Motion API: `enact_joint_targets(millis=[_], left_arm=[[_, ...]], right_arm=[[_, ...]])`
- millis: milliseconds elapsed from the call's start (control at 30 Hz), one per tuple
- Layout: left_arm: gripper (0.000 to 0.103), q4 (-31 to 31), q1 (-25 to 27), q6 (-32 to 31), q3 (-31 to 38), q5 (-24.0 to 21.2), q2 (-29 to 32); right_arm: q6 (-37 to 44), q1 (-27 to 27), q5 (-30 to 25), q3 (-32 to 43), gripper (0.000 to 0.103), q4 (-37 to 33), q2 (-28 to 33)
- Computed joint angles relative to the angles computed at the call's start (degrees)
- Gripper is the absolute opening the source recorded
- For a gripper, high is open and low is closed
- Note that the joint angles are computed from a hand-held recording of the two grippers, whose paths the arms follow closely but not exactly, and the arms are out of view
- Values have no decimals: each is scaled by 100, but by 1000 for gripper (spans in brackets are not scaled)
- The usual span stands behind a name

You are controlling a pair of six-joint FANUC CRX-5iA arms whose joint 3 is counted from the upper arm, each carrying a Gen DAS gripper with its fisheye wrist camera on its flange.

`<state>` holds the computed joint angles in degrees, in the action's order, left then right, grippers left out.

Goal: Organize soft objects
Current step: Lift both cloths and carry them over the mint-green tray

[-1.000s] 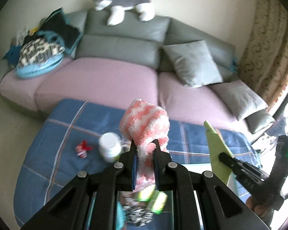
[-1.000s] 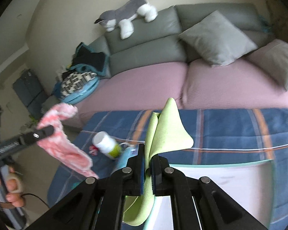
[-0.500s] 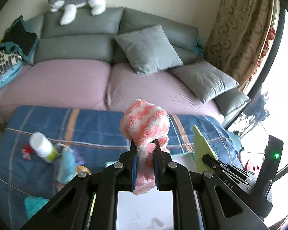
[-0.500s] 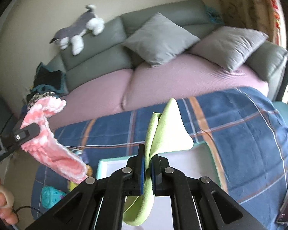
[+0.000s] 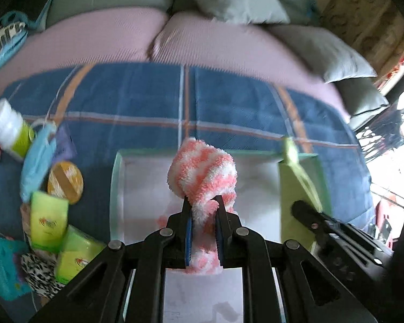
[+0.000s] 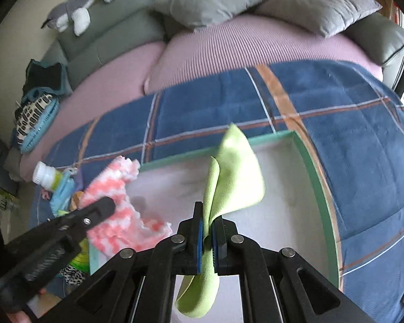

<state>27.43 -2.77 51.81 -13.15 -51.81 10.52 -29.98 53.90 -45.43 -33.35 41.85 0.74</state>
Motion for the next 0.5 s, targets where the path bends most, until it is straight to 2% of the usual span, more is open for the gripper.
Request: enact_joint_targets(millis=[300,500], left_arm=[[16,-523,-66,362,-46,152,9],[16,-814,-81,441,79,-40,23]], right_arm=[[676,-30,-373,330,8,-897,282],[895,-11,-683,469,8,-1210,329]])
